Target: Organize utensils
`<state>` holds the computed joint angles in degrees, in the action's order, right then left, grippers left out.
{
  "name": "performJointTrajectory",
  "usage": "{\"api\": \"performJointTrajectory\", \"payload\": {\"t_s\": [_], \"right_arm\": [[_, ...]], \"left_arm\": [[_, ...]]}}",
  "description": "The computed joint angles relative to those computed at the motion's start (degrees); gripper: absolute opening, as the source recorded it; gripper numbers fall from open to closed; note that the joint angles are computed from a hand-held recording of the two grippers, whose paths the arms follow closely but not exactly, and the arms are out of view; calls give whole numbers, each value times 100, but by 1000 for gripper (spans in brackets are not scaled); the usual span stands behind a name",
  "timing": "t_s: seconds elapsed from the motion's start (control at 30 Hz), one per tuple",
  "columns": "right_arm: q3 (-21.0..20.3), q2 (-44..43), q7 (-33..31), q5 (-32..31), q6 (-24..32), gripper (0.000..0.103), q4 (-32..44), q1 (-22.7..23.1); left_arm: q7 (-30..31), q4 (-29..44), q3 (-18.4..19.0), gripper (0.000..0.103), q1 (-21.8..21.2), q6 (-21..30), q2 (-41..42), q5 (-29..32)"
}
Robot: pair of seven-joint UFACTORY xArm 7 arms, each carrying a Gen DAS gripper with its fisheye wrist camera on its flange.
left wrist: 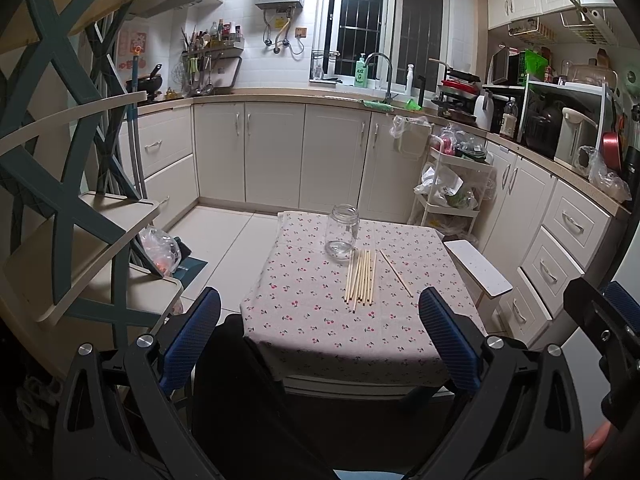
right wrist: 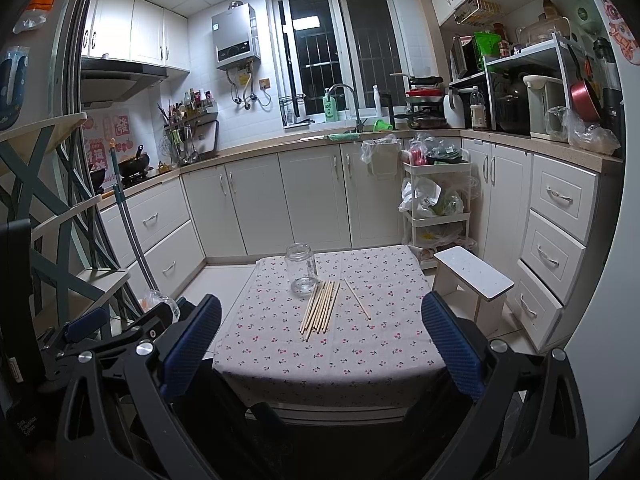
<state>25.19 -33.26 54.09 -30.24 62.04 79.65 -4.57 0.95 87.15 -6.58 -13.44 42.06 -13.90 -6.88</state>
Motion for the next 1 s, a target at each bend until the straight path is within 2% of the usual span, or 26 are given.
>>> {"api": "performJointTrajectory", "payload": {"t_s": [1.0], "right_arm": [[53,1,-4,-94,-21,96,-34,-11]], "left_arm": [[-67,-187,-3,95,-22,-3,-145,-20]]}}
